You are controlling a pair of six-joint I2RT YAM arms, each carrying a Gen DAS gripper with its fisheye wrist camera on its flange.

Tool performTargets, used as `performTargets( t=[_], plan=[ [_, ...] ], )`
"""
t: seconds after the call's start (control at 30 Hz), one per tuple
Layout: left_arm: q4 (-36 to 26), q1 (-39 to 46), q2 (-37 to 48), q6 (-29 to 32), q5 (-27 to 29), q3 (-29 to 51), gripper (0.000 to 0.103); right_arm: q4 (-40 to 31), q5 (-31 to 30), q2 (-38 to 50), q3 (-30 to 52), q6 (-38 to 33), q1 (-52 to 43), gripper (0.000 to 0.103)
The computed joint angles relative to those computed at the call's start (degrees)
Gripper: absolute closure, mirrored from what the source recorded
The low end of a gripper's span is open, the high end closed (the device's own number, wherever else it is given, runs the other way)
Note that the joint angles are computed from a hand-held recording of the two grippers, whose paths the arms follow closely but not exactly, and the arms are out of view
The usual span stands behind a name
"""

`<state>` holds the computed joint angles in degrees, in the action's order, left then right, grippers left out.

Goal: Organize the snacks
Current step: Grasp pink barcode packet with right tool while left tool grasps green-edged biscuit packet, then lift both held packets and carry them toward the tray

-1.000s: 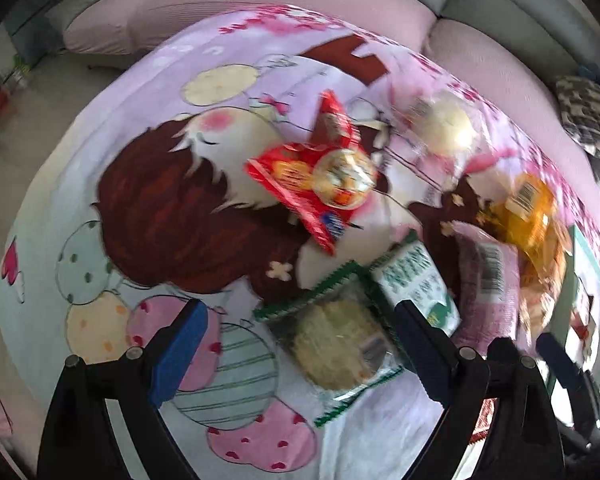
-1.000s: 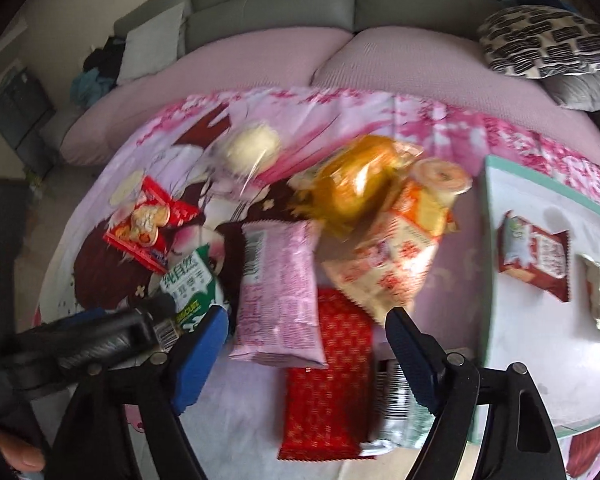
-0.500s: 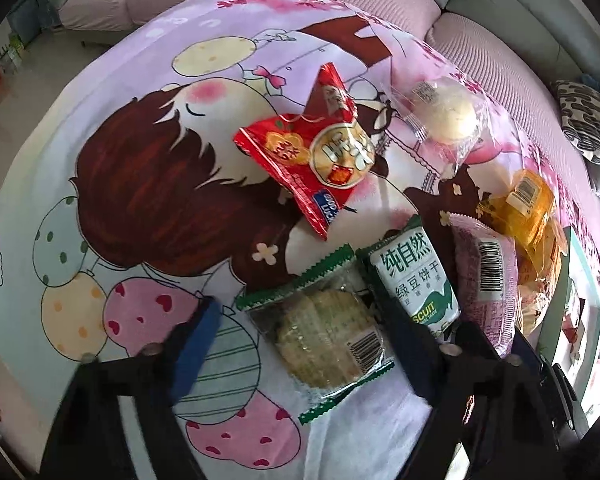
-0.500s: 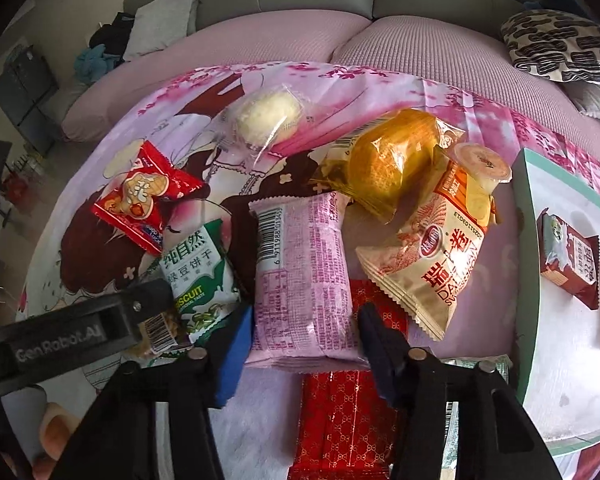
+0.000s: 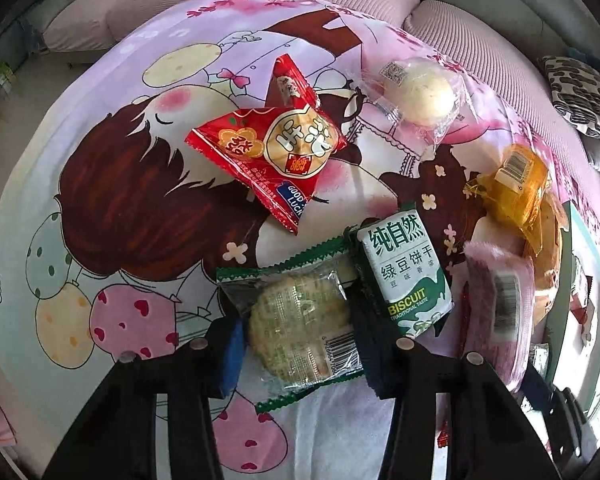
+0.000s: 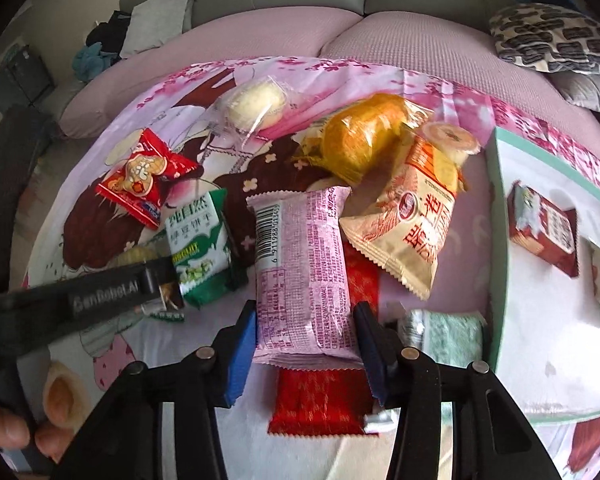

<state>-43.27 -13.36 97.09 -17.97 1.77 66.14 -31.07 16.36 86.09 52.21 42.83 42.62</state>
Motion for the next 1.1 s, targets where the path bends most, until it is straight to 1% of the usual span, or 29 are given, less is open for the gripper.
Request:
performTargets(
  t=[0.1,0.23,0.4,0.57,0.63,0.73,0.8,0.97,1.1],
  plan=[
    [-0.45,-0.20,-0.63,-0.32,0.51,0.47,0.053,-0.54,-1.04,-1.73,-1.47,1.77,0.01,0.054],
    [-1.64,1.23,-3.57,0.87,1.66,0.32,0.053,-2.88,-0.32,-3.24,-1.79,3.54,0.84,0.054],
    [-1.72,0.33,-6.51,0.93,1.30,0.37,0.053,-3.80,-1.25,-5.54,-2.85,4.95,0.65,0.056],
    [-1.62,-0.20,-9.30,0.81,0.55,0.82,0.053,-4.49,0.49,-9.57,-3.76,5.86,1.51,0.058],
    [-2.47,-0.78,-9.87,0.59,0.17,1.83,0.053,-5.05,1.12,-11.11,-3.94,5.46,1.78,0.059],
    [-2.83,-1.67,-10.61,0.50,-0.52,2.22,0.053,-5.61,1.17,-12.33,-4.18,5.61,1.72,0.060],
    [-3.00,-2.30,-10.56,0.66,-1.08,2.29,0.053,-5.90,0.94,-12.47,-4.25,5.07,1.64,0.060],
    [-2.77,-3.25,-9.03,1.29,-0.51,1.85,0.053,-6.09,-2.15,-9.99,-4.13,3.84,0.86,0.060],
    [-2.78,-3.78,-7.94,1.41,0.31,1.85,0.053,-5.81,-2.50,-8.91,-4.13,3.08,1.10,0.059]
  ],
)
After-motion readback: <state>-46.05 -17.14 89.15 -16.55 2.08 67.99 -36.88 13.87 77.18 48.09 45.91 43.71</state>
